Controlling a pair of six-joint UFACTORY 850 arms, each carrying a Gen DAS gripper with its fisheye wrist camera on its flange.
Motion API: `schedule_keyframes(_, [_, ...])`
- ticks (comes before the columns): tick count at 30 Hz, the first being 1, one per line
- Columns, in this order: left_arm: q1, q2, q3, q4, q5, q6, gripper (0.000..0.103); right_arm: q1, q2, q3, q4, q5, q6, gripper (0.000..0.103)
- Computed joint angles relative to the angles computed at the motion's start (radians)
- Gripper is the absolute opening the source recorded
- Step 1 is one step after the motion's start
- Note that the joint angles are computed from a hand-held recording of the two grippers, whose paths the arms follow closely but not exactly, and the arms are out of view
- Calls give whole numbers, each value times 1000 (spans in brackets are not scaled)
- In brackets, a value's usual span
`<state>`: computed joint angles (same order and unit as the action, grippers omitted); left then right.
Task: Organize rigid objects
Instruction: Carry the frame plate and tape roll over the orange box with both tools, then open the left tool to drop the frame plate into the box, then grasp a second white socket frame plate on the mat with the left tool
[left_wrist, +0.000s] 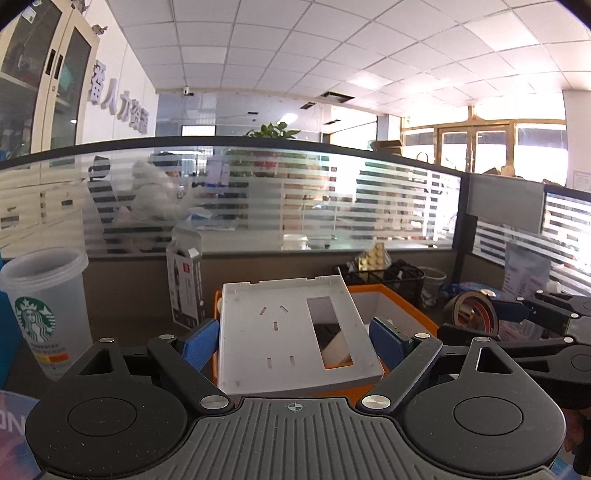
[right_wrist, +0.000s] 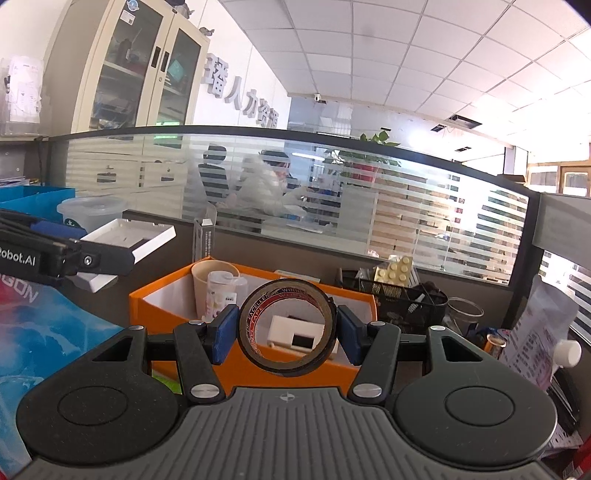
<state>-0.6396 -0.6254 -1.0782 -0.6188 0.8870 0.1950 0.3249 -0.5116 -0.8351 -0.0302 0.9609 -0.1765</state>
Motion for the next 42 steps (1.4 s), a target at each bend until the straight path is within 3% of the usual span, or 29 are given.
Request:
schedule_keyframes(16, [62,-81,-109,51,-91,-29,84,-13,-99,-153,-50,-79,39,53])
schedule_keyframes(18, [75,-81,-91,113,-127,-89,84,-14,-108,-162,-58,-86,47,53])
schedule_keyframes(22, [123,-64,-4,395,-216,-387,85,-17,-119,-170,-73,-88,64,53])
schedule_keyframes(25, [135,-34,90,544,-198,-553,89,-21,-125,-170,-78,-87,73,53])
schedule_keyframes(31, [69,-20,167,621,-209,-392,99,-25,-143,-187,-89,-99,101,53])
schedule_keyframes(35, [63,-37,166,782,-237,-434,99,-23,-134,-174,-95,-91,104,53])
schedule_keyframes(39, [27,-66,135,673,-326,-293,103,-22,-119,-151,-81,-81,91,53])
schedule_keyframes(42, [-3,-73,148,570,-283,-172,103,-24,-111,-138,-70,-77,88,53])
